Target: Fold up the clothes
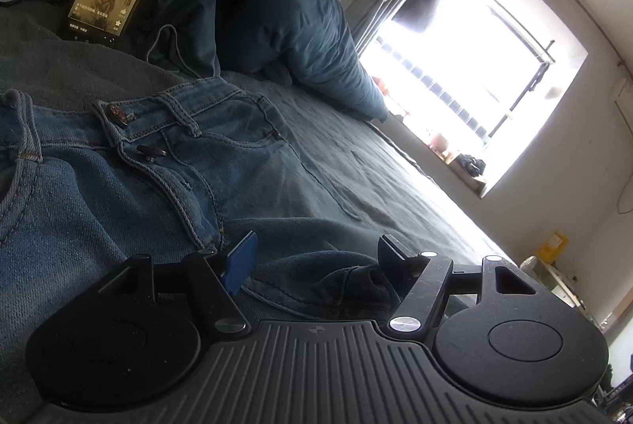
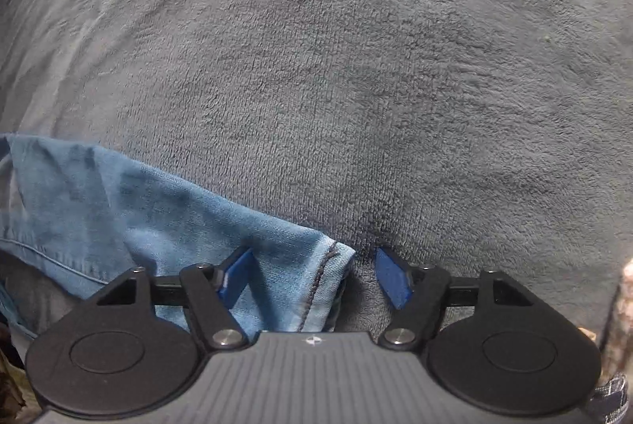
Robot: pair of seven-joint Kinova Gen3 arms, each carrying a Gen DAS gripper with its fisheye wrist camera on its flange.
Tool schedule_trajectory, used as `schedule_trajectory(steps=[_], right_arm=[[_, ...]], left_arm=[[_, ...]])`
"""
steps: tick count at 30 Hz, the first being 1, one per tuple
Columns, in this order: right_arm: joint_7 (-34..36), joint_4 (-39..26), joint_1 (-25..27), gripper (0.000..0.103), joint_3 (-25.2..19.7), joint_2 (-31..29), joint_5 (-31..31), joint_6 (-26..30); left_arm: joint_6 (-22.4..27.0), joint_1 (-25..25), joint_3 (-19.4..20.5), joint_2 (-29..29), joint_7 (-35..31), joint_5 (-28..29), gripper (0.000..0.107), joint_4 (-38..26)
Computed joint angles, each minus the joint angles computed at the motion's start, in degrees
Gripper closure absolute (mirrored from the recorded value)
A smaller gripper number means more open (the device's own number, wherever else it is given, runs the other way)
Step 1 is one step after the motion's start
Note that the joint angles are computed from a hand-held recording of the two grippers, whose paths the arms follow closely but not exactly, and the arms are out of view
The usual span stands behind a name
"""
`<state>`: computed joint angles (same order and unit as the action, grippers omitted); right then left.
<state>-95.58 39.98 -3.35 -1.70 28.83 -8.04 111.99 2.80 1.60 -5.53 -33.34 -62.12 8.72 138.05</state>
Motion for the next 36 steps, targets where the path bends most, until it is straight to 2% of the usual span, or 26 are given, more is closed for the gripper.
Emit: schedule_trajectory(steps=[1, 2, 4, 7, 10, 14, 17, 21, 24, 25, 29, 31, 34, 36], right_arm=[[0.48, 1.4, -0.93, 0.048, 0.12, -1.16, 1.24, -1.41], [0.96, 2.86, -1.82, 0.063, 0.17, -2.35, 2.45, -2.86], [2.91, 6.44, -4.48, 0.077, -0.38, -5.34, 5.76, -6.54], [3.27, 10.96, -7.6, 0.082, -2.52, -9.07, 10.85, -11.67], [2.71, 11.92, -13.03, 0.084, -1.65, -11.44, 17.84, -15.23], [3.32, 12.47, -17.07, 0.084, -0.32, -13.84, 24.7, -21.86], [2.71, 11.71, -16.79, 0.084, 0.01, -13.18, 26.06, -22.13], [2.52, 14.94, -15.85, 0.083, -0.51, -11.18, 27.36, -23.12], [-2.22, 12.75, -17.51, 0.075, 1.93, -7.07, 29.87, -18.16], [-3.94, 12.05, -17.6, 0.066, 2.15, -6.51, 30.52, -17.06], [-9.01, 13.53, -19.91, 0.063, 3.01, -11.42, 32.67, -19.81], [-12.27, 15.38, -20.35, 0.063, 0.59, -15.51, 34.97, -22.42], [-19.26, 18.64, -19.89, 0.061, -6.18, -23.47, 37.85, -26.66], [-23.92, 19.98, -20.38, 0.059, -11.48, -28.78, 39.98, -25.98]], left_arm=[[-0.04, -0.16, 0.14, 0.01, 0.03, -0.03, 0.04, 0.05], [-0.07, -0.44, 0.43, 0.03, 0.12, -0.01, 0.04, 0.05], [-0.22, -0.68, 0.65, 0.22, 0.17, -0.07, 0.04, 0.05], [-0.44, -0.93, 0.95, 0.33, 0.34, -0.07, 0.04, 0.09], [-0.59, -0.71, 0.73, 0.29, 0.41, -0.13, 0.04, 0.15], [-0.62, -0.81, 0.82, 0.32, 0.49, -0.2, 0.04, 0.16], [-0.55, -0.88, 0.89, 0.31, 0.55, -0.22, 0.04, 0.1], [-0.48, -1.14, 1.18, 0.3, 0.68, -0.21, 0.04, 0.08], [-0.41, -1.09, 1.16, 0.29, 0.74, -0.2, 0.04, 0.04], [-0.38, -1.08, 1.17, 0.27, 0.77, -0.19, 0.04, 0.04], [-0.28, -0.8, 0.93, 0.3, 0.87, -0.14, 0.039, -0.05], [-0.13, -0.44, 0.55, 0.22, 0.94, -0.07, 0.039, -0.16], [-0.5, 0.88, -0.74, -0.53, 1.16, 0.22, 0.04, 0.07], [-1.79, 1.48, -1.2, -1.77, 1.47, 0.47, 0.039, 0.7]])
